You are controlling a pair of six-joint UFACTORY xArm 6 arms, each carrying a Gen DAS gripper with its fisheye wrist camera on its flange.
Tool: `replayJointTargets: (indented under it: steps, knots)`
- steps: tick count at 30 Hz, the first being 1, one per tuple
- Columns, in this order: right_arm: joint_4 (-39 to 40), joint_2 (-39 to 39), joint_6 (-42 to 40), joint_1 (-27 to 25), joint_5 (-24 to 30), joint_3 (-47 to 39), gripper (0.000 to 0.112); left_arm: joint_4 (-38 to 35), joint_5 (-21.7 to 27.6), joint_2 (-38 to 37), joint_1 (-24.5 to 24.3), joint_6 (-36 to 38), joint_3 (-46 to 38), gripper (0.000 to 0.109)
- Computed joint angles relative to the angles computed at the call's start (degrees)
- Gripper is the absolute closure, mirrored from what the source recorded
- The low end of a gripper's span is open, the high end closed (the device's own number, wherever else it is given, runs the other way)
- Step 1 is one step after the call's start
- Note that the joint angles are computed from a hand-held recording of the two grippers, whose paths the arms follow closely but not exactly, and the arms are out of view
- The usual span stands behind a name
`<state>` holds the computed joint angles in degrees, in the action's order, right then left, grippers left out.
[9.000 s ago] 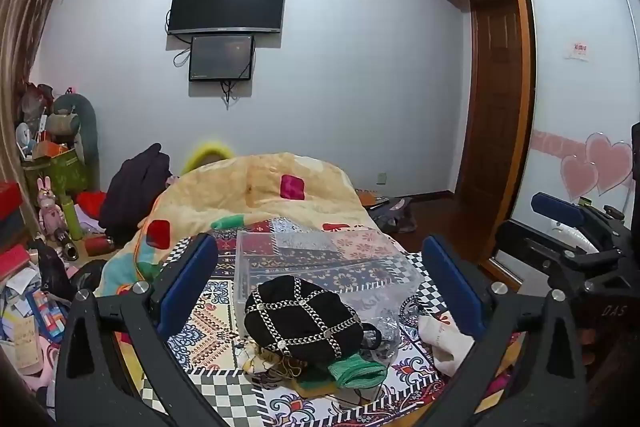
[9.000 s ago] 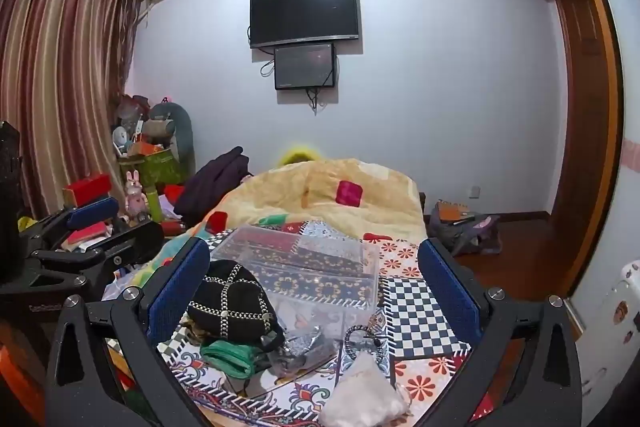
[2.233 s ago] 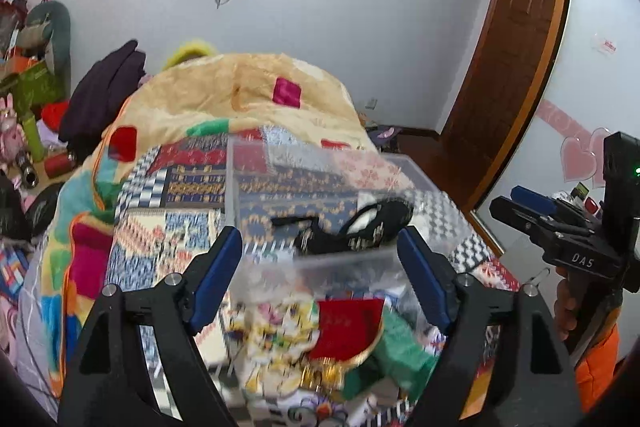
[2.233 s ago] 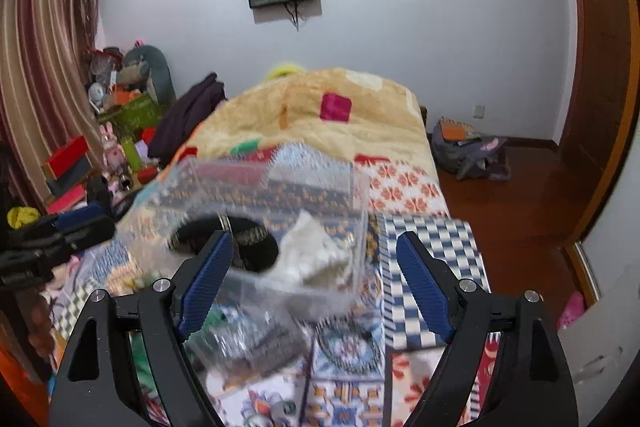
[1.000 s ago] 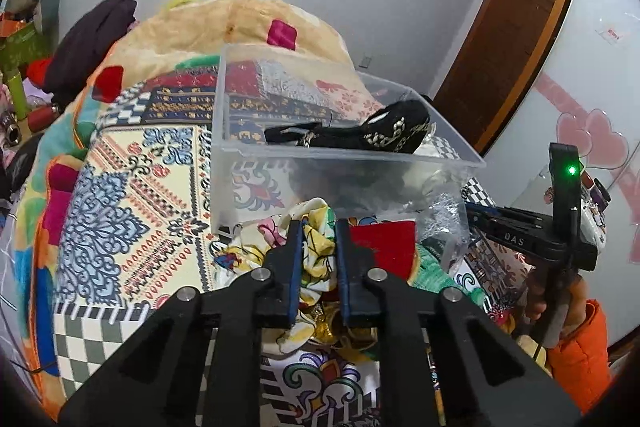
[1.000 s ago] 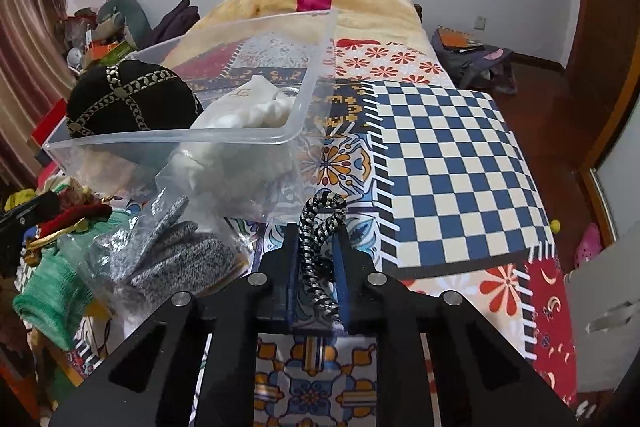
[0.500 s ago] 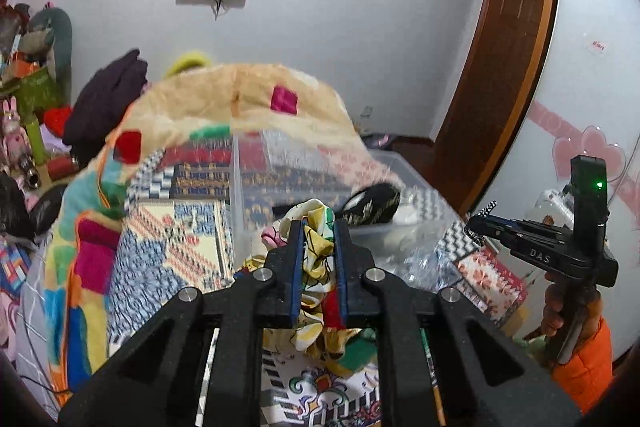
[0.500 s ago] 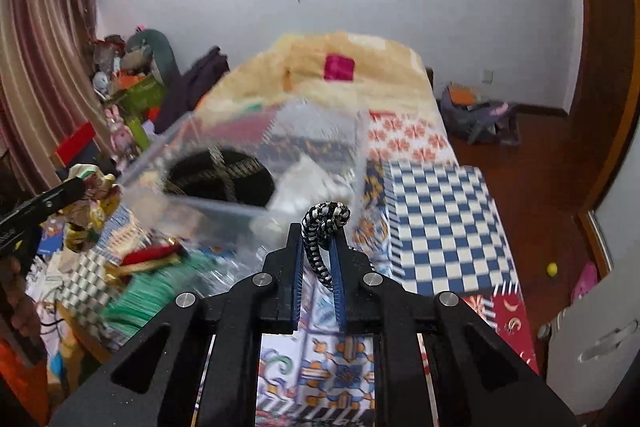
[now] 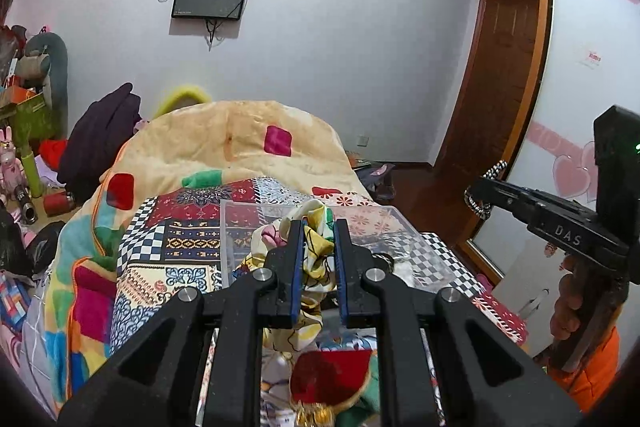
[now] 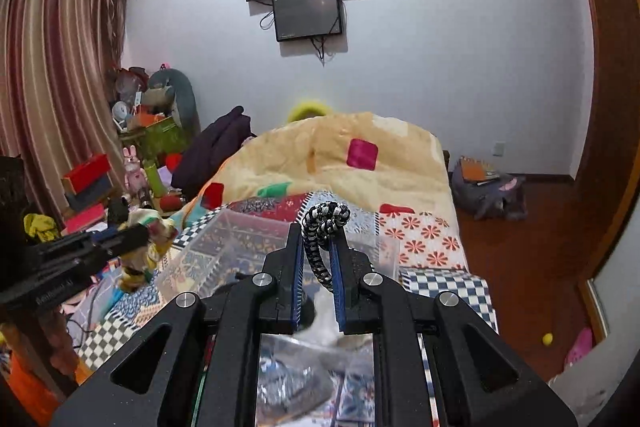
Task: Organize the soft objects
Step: 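Release bracelet into the clear box with right tool while left tool releases scarf, then grasp silver plastic bag with right tool while left tool grasps red gold-trimmed pouch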
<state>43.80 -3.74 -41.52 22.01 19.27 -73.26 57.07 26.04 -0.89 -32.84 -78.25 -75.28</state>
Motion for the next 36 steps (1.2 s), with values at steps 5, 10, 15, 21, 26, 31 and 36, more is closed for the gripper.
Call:
replayJointTargets:
  steps: [5, 10, 15, 21, 26, 31, 36]
  knots:
    - [-6.29, 4.84, 5.97, 0.25, 1.96, -3.51, 0.101, -4.41, -0.61, 4.34, 1.36, 4.07, -3.04, 0.095]
    - [-13.81, 9.62, 12.31, -0.18, 4.68, -6.10, 0.101, -10.85, -0.78, 8.46, 2.03, 10.02, -5.45, 0.095]
    - [-17.83, 12.72, 15.36, -0.90, 7.33, -8.16, 0.100, -15.30, -0.10, 11.68, 2.14, 15.07, -7.64, 0.095]
    - [-20.38, 13.12, 17.16, -1.16, 8.50, -8.40, 0.080, -18.91, -2.25, 11.90, 2.80, 17.17, -6.65, 0.090]
    - [-22.21, 11.11, 17.67, -0.75, 5.28, -6.02, 0.050, -18.10, -3.32, 10.91, 3.05, 15.58, -5.80, 0.071]
    - [-17.73, 8.29, 14.27, -1.13, 3.70, -4.11, 0.037, -12.98, -2.88, 8.17, 2.40, 10.68, -4.48, 0.053]
    - [-11.04, 3.89, 9.61, -1.43, 3.85, -1.52, 0.030, -7.49, -1.60, 4.20, 0.94, 5.93, -2.38, 0.033]
